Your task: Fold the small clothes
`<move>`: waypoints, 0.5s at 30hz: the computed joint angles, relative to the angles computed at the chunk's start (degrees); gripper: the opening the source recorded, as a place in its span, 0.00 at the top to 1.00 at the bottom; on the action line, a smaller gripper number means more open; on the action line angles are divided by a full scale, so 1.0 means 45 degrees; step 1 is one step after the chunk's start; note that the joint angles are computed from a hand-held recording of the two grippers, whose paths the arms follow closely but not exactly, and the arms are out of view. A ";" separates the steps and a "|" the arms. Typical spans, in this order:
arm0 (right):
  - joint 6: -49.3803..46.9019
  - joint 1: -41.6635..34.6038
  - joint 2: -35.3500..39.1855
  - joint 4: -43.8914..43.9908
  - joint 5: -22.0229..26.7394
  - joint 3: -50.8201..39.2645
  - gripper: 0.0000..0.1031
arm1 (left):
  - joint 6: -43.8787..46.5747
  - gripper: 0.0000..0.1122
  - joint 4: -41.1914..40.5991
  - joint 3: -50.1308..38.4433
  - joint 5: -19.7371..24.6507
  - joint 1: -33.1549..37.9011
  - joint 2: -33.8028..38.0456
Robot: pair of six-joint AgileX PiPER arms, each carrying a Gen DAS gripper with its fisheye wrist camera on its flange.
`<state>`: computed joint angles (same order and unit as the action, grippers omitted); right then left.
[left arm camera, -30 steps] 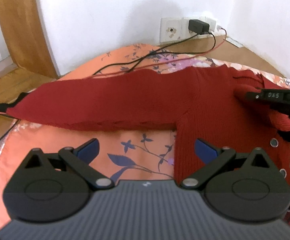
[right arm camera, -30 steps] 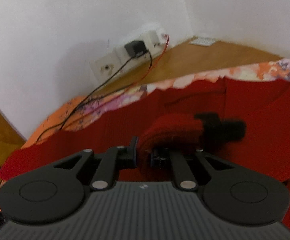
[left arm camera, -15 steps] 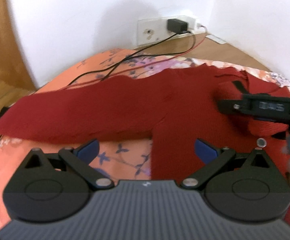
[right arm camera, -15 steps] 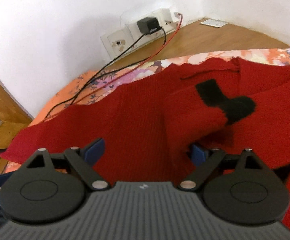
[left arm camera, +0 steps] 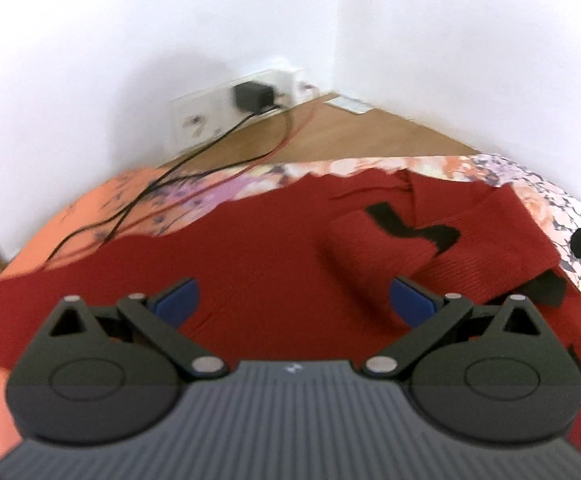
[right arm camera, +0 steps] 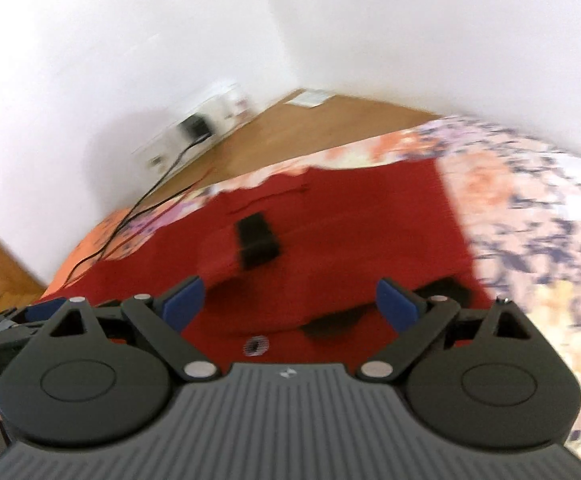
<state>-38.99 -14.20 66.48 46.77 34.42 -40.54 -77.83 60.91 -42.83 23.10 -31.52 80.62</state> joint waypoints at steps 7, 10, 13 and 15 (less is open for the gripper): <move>-0.2796 -0.3106 0.1316 0.1778 0.1506 -0.0392 0.06 | -0.1721 0.08 0.1705 -0.1892 0.0305 -0.1159 0.2398; -0.3677 -0.3730 0.2033 0.2123 0.1877 -0.0647 0.06 | -0.1646 0.08 0.1732 -0.2838 0.1022 -0.1750 0.3572; -0.4069 -0.3767 0.2672 0.2336 0.1750 -0.0873 0.06 | -0.1818 0.08 0.2053 -0.3625 0.1671 -0.2221 0.4664; -0.4430 -0.3899 0.3086 0.2546 0.1758 -0.1024 0.06 | -0.2140 0.08 0.2273 -0.4150 0.2185 -0.2444 0.5331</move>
